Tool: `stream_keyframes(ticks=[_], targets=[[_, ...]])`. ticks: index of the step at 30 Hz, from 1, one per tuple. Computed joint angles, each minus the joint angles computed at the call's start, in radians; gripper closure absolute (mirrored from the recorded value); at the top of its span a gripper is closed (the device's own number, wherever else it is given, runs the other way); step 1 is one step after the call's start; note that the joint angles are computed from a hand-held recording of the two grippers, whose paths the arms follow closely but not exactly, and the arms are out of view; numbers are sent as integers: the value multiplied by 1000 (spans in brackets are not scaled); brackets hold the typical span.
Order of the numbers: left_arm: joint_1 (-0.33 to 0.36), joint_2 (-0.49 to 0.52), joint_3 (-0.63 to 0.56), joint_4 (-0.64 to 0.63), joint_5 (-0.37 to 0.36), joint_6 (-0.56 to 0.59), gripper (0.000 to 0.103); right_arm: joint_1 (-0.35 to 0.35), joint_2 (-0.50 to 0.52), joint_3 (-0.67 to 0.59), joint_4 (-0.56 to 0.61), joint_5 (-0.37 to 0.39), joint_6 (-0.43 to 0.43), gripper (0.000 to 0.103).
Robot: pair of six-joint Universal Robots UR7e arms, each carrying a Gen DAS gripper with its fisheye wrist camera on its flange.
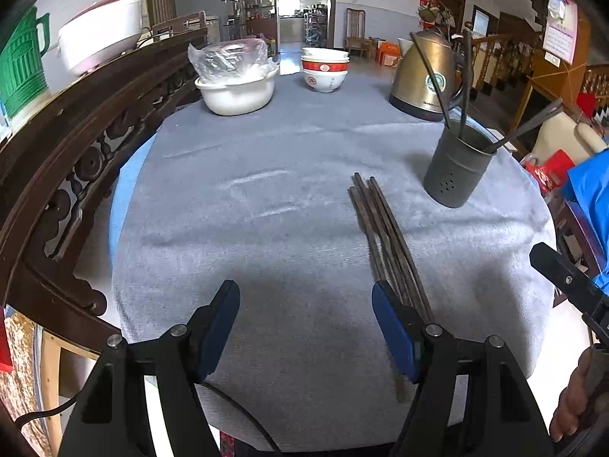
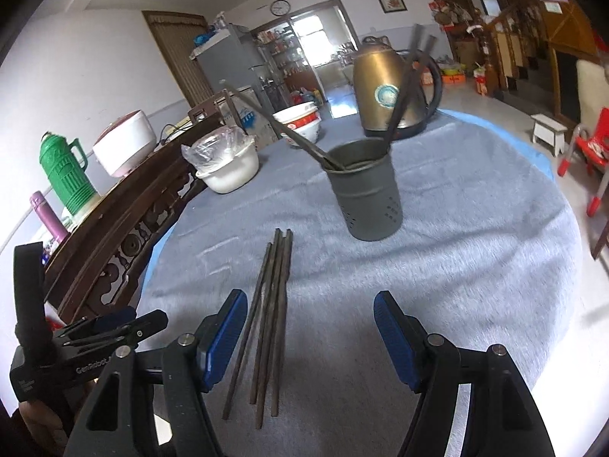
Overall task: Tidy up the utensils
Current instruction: 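Move both tools back over the remaining chopsticks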
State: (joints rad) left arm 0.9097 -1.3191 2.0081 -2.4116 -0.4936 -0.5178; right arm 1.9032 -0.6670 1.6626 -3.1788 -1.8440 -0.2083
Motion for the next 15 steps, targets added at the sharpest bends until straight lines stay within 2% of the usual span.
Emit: stream_keyframes(ticks=[6, 15], targets=[[-17, 24, -27, 51, 19, -30, 30, -17, -13, 10, -11, 32, 8, 30], [-43, 73, -80, 194, 30, -110, 30, -42, -39, 44, -31, 108, 9, 30]])
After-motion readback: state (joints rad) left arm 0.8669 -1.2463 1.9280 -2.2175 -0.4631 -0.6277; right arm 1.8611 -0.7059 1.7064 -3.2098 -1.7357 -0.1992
